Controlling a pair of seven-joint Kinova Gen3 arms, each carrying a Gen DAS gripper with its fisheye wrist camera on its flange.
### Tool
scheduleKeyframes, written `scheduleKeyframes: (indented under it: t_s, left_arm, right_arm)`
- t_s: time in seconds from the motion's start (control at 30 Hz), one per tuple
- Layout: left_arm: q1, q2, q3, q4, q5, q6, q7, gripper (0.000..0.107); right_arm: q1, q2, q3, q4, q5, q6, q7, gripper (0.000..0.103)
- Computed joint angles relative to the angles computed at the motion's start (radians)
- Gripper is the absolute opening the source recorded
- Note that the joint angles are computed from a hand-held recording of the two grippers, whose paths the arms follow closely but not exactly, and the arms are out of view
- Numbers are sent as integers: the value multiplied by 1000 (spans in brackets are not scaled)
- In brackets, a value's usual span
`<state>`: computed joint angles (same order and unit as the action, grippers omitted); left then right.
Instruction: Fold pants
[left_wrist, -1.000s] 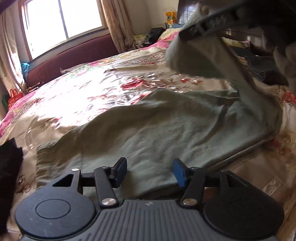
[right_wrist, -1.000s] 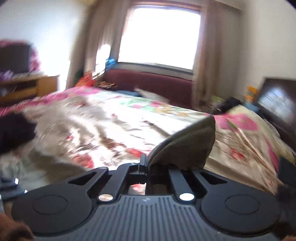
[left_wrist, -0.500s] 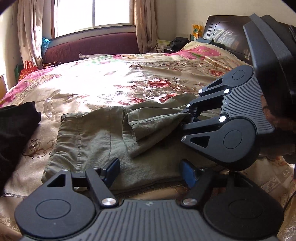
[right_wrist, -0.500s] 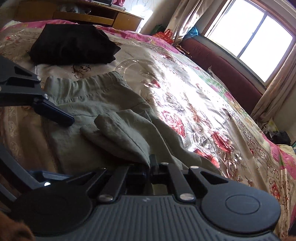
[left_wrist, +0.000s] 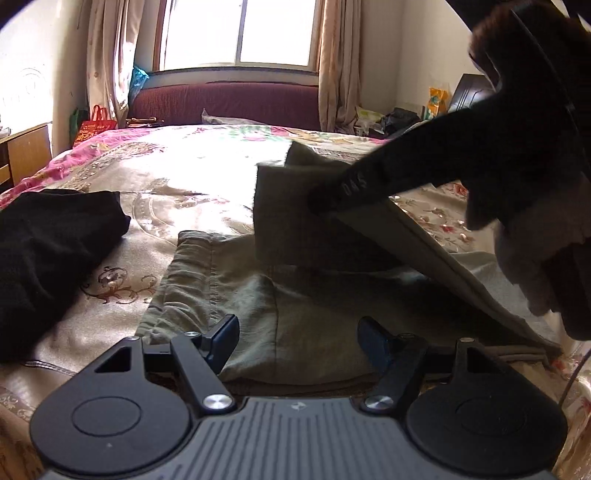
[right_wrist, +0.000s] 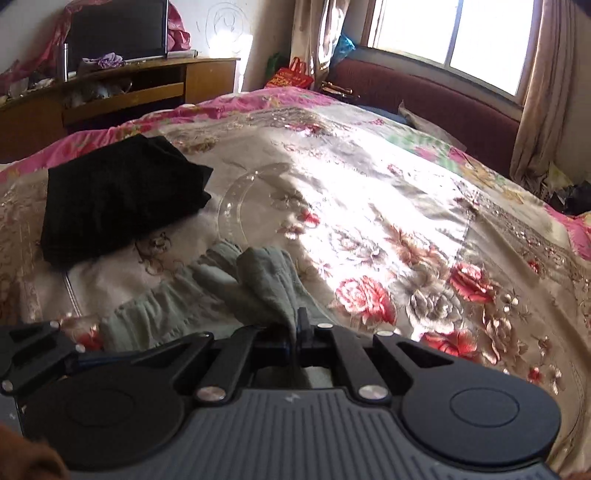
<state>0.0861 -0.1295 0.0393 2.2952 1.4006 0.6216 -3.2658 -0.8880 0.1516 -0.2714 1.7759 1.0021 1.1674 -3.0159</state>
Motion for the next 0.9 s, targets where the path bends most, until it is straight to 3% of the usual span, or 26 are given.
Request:
scheduleKeyframes:
  t_s: [0.17,0.23,0.3,0.37,0.47,0.53,0.63,0.77,0.9]
  left_arm:
    - [-5,-66,13,49,68,-91,-92,84]
    - [-20,-77,-11,51,57,-59,-83,85]
    - [-38,-72,-33,43,34,-15,-56,85]
    - [-55,-42,-54,20,-3,37,1,85]
    - [-75,1,-64,-17,-60,89,98,85]
    - [-84,16,-67,-25,-64,100,129,85]
    - [-96,30,-67,-27,-53,112,137,85]
    - [-100,17,-59,-20,-62,97,135,85]
    - [-92,-31,-43,-7,-112,28,148,84]
  right_arm:
    - [-5,95,26,-66,13,-61,64,2]
    - [11,92,21,-61,16,-102,7,2]
    - [85,68,-29,-61,13,-121,-47,2]
    - [134,21,-23,-54,7,-130,-129,2]
    - [78,-38,97,-56,15,-48,-251,2]
    - [26,-48,134,-42,71,25,-290,4]
    - [59,-13,50,-44,69,24,-228,4]
    - [99,96,-26,-54,-8,-126,-88,4]
    - [50,172,36,-67,-74,-238,-14,5]
